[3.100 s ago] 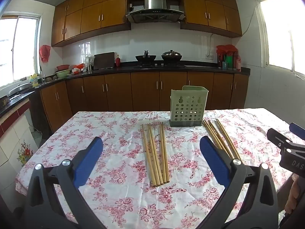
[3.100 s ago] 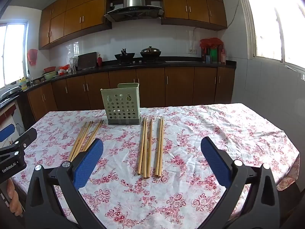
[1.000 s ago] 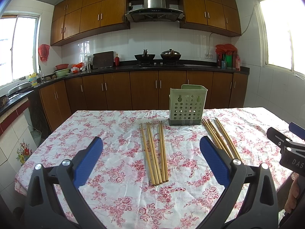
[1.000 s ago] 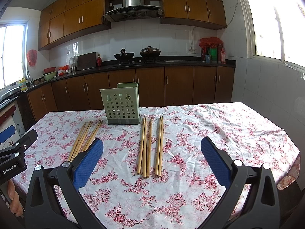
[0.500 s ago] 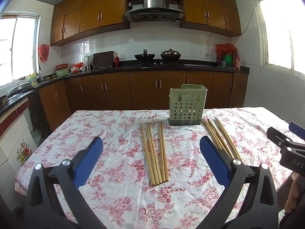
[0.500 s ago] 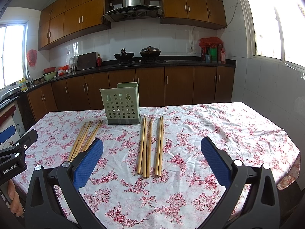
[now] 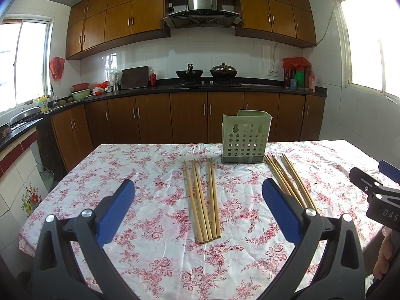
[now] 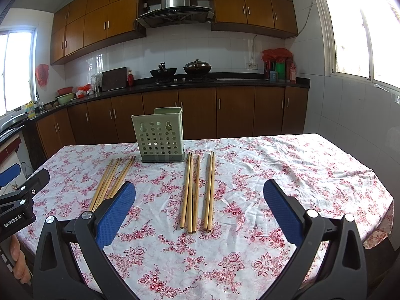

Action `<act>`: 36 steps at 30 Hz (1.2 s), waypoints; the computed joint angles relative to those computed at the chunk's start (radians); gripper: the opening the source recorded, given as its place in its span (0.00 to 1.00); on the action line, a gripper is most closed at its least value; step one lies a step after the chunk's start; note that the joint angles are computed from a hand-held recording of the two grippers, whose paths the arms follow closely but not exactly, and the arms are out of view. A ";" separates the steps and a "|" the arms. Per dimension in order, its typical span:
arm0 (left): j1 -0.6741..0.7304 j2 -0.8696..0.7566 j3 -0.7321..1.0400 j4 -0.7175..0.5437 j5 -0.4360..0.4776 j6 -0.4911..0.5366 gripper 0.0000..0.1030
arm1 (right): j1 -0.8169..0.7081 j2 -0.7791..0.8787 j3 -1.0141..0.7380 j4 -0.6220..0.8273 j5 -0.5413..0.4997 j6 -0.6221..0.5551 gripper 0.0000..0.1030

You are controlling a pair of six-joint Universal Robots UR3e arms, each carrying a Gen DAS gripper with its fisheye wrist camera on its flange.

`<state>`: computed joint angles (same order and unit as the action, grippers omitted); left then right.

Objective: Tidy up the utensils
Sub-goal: 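Lower the left tool onto one chopstick and close it while the right tool grasps another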

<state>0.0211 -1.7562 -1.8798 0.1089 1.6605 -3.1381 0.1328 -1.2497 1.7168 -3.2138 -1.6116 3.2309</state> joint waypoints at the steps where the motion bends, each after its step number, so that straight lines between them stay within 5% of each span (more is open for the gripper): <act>1: -0.001 -0.001 0.001 0.000 0.001 0.000 0.96 | 0.000 0.001 0.000 0.000 0.000 0.000 0.98; 8: -0.009 -0.019 0.018 -0.022 0.026 -0.008 0.96 | -0.007 0.001 -0.004 0.024 0.005 0.003 0.98; 17: 0.076 -0.139 0.186 -0.279 -0.015 -0.056 0.96 | -0.071 0.107 -0.136 0.224 0.040 0.039 0.97; 21: 0.102 -0.215 0.297 -0.363 -0.005 -0.048 0.94 | -0.103 0.200 -0.291 0.385 0.065 0.042 0.73; 27: 0.139 -0.357 0.515 -0.535 -0.065 -0.039 0.67 | -0.143 0.403 -0.626 0.676 0.181 0.030 0.35; 31: 0.170 -0.418 0.608 -0.617 -0.152 -0.039 0.54 | -0.135 0.496 -0.778 0.777 0.188 0.008 0.25; 36: 0.165 -0.480 0.696 -0.672 -0.163 -0.025 0.50 | -0.137 0.548 -0.855 0.835 0.207 -0.010 0.11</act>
